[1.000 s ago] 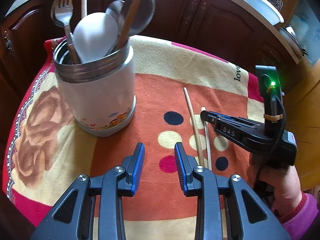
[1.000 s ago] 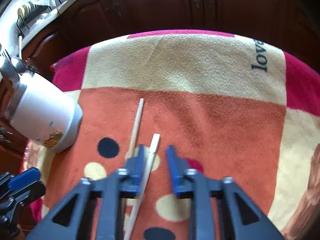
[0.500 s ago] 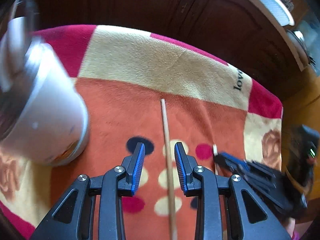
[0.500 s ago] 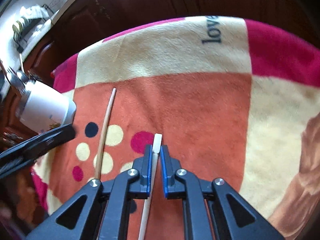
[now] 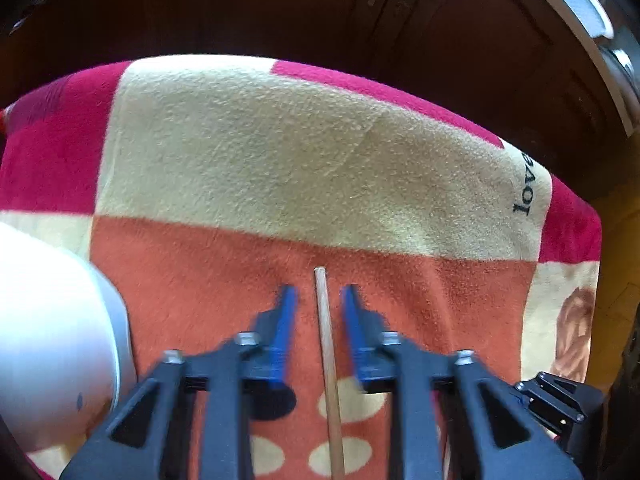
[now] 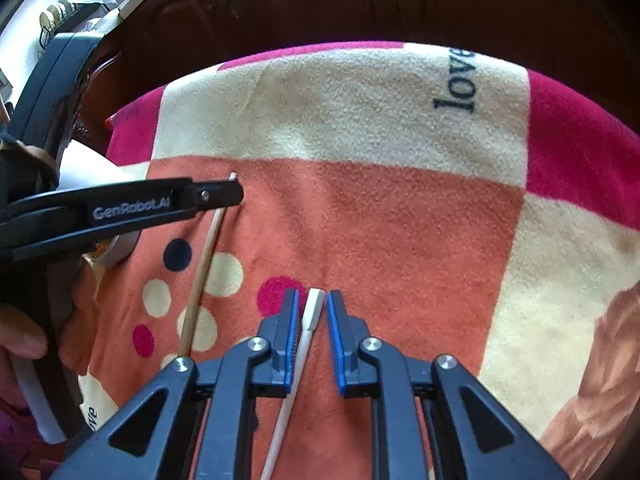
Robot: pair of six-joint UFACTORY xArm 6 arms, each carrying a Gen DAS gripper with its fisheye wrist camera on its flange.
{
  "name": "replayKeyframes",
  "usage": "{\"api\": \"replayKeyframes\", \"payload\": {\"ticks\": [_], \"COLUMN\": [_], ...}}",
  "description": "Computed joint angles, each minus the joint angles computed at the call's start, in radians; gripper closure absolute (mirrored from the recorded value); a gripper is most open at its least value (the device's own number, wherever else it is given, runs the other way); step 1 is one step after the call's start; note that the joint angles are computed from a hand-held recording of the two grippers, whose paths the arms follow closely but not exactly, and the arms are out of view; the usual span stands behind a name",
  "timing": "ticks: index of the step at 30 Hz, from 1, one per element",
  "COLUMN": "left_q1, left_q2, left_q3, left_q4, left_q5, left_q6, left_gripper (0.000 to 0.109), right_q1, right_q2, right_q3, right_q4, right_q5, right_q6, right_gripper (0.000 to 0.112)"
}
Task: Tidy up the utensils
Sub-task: 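Grasp a white chopstick with the right tool while the left tool grasps a wooden chopstick, then carry both chopsticks over the canister and lower them into it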
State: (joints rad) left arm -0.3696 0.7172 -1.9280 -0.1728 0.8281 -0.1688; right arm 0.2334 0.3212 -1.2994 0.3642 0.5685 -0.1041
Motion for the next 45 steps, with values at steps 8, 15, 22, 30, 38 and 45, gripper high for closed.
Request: {"api": "replayKeyframes", "payload": {"ticks": [8,15,22,30,38,45], "left_q1": [0.027,0.032,0.053,0.125,0.247,0.318], "left_q2": [-0.244,-0.489,-0.662,-0.806,-0.853,-0.817], "left_q3": [0.311,0.532,0.672,0.718,0.607,0.471], "left_q4": [-0.205,-0.273,-0.339,-0.422,-0.494,-0.464], "left_q5": [-0.147,-0.235,-0.258,-0.197,-0.095,-0.102], "left_q6": [0.170,0.281,0.361,0.447,0.486,0.478], "left_gripper": [0.066,0.067,0.067,0.067,0.067,0.067], "right_q1": [0.002,0.019,0.065,0.139,0.209,0.268], "right_q2": [-0.158,-0.306,-0.419,-0.443,-0.386,-0.235], "right_q3": [0.147,0.243,0.282,0.221,0.069,-0.168], "right_q4": [0.184,0.210,0.152,0.101,0.085,-0.018], "right_q5": [-0.110,-0.176,-0.197,-0.212,-0.211,-0.206], "right_q6": [-0.156,-0.184,-0.149,-0.114,-0.111,-0.050], "right_gripper": [0.106,0.107,0.107,0.107,0.107,0.107]}}
